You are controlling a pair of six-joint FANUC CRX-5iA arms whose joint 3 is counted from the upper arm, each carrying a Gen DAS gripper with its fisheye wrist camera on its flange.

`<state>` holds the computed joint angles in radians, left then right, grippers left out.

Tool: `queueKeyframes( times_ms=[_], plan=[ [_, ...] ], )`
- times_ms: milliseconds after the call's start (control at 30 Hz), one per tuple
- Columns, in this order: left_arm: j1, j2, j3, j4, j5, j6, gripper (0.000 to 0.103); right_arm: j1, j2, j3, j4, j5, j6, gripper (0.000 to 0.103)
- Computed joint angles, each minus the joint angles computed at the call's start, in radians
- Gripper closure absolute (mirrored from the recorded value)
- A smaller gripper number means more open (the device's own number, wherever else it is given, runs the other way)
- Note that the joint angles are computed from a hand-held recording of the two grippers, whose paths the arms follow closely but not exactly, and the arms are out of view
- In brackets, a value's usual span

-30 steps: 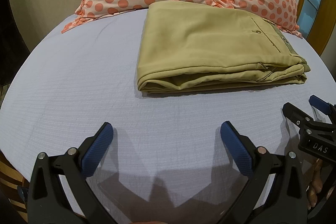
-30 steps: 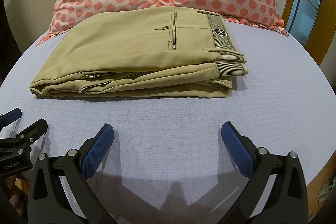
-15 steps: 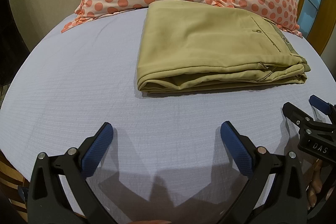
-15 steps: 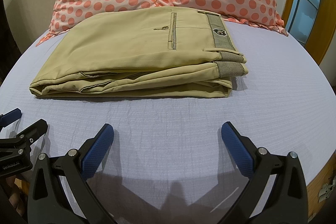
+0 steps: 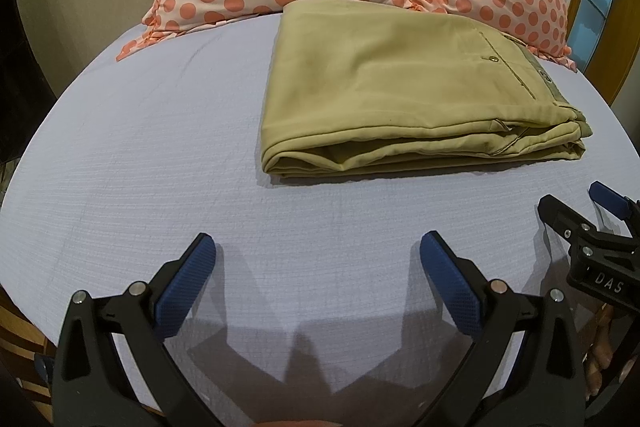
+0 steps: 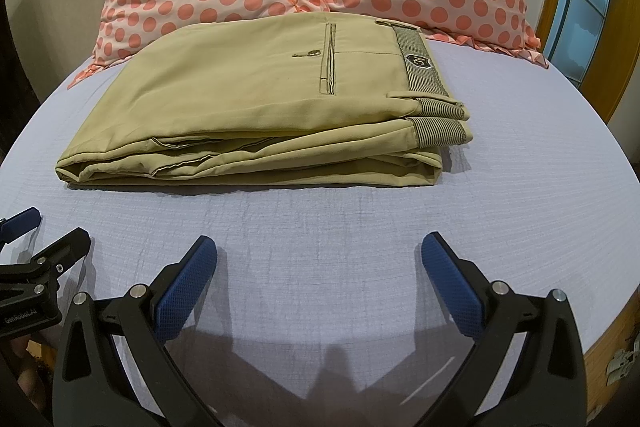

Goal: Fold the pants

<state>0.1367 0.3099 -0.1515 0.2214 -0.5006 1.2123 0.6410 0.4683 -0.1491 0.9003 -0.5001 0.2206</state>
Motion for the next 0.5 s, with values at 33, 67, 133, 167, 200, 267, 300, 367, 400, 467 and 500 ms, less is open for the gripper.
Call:
queueKeyframes(
  times_ms=[33,67,133,167,200,267,300,367,400,467,500],
  plan=[
    [0.000,0.001,0.001,0.000,0.000,0.000,0.002,0.000,0.000,0.000,0.000,0.000,0.000,0.001],
    [0.000,0.001,0.001,0.000,0.000,0.000,0.002,0.000,0.000,0.000,0.000,0.000,0.000,0.001],
    [0.000,0.000,0.001,-0.001,-0.001,0.001,0.002,0.000,0.000,0.000,0.000,0.000,0.000,0.001],
    [0.000,0.001,0.002,-0.001,-0.002,0.001,0.002,0.000,0.000,0.000,0.000,0.000,0.000,0.001],
    [0.001,0.002,0.003,0.001,-0.003,-0.002,0.002,0.000,0.000,0.000,-0.001,-0.001,0.000,0.001],
    [0.001,0.003,0.005,-0.001,-0.007,0.000,0.002,0.000,0.000,0.000,0.000,-0.001,0.000,0.001],
    [0.001,0.003,0.005,-0.001,-0.007,0.000,0.002,0.000,0.000,0.000,0.000,-0.001,0.000,0.001],
    [0.002,0.004,0.007,-0.001,-0.008,-0.001,0.002,0.001,0.000,0.000,0.000,-0.001,0.000,0.001],
    [0.002,0.004,0.007,0.000,-0.008,-0.002,0.002,0.001,0.000,0.000,0.000,-0.001,0.000,0.001],
    [0.002,0.004,0.007,0.000,-0.008,-0.002,0.002,0.000,-0.001,0.000,-0.001,-0.001,0.000,0.001],
    [0.002,0.004,0.006,0.001,-0.007,-0.003,0.002,0.000,-0.001,0.000,-0.001,-0.001,0.000,0.001]
  ],
)
